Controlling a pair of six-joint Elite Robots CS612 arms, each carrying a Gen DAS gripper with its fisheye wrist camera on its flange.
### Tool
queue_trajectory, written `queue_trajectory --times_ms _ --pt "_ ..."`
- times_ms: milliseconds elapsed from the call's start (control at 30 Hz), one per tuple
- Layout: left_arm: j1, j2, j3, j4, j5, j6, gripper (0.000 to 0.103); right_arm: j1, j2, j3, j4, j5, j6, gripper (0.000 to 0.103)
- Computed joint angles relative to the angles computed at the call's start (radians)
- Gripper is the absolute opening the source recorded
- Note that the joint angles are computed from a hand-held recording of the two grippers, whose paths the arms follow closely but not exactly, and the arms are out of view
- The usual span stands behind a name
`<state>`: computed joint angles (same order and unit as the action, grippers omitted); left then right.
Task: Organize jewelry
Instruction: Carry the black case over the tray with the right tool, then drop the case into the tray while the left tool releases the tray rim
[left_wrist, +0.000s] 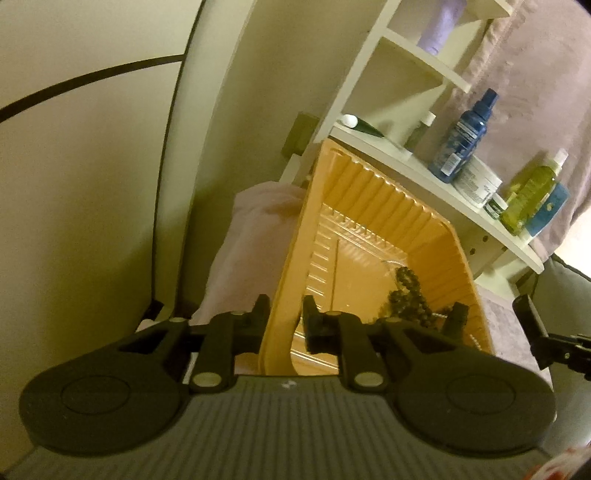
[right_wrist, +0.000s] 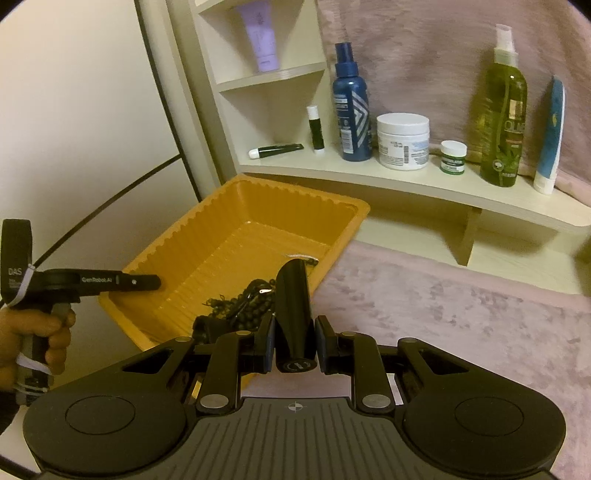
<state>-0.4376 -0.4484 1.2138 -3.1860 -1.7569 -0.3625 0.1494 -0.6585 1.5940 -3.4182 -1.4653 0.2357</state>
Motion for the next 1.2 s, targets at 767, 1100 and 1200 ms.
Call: queue_trajectory --times_ms 767,1100,1200 --pt "-0.018 -0.061 0.101 -0.126 0.136 0.118 0.041 0.03 0.071 -0.145 0.123 0.103 -0.021 0.023" --pt "-0.033 -0.072 0.126 -0.159 0.169 0.165 0.061 0.036 0.108 -0.214 0.219 0.076 -0.036 0.023" --pt "-0.037 -0.073 0.131 -0.165 0.18 0.174 0.068 0.038 0.117 -0.228 0.226 0.069 -0.046 0.023"
